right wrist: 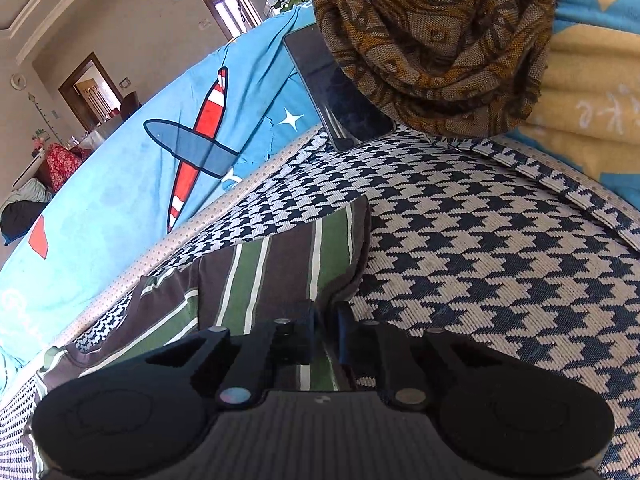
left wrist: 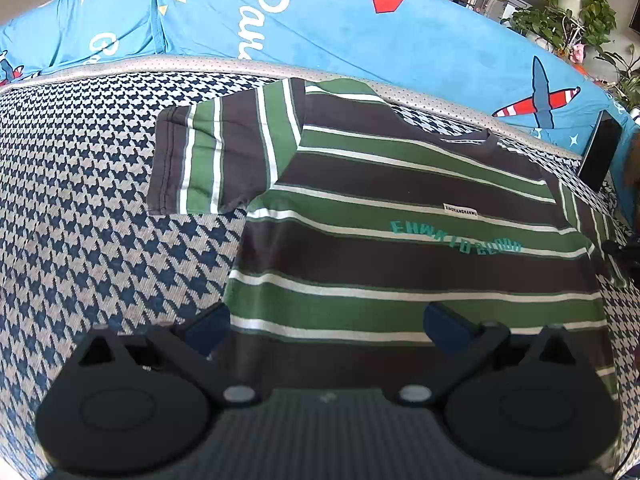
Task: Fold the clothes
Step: 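Grasp the sleeve edge of the striped shirt with the right gripper, then fold the gripped side of the shirt over the body with the right gripper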
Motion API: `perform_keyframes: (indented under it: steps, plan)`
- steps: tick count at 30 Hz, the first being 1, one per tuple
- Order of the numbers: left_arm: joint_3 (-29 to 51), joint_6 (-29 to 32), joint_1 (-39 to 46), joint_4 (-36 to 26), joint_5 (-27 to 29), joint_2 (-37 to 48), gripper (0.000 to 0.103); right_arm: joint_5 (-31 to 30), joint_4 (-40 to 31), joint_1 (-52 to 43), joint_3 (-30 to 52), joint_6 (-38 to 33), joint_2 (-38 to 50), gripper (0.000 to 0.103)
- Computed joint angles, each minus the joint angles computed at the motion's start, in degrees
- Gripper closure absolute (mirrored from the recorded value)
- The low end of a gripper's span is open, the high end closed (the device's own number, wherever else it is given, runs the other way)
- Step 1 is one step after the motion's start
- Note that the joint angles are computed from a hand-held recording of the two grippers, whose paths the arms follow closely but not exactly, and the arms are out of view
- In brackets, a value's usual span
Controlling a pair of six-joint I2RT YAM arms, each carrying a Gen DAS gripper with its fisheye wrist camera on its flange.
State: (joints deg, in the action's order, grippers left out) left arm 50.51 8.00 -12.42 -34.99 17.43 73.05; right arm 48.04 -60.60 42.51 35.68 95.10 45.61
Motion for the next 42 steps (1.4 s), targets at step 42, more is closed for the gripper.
perform_keyframes:
  steps: [42]
  plan:
    - [7.99,-2.89,9.41,-2.41,0.69,7.18,0.000,-6.78,23.99,6.29,8.11,-17.48,19.48,0.078]
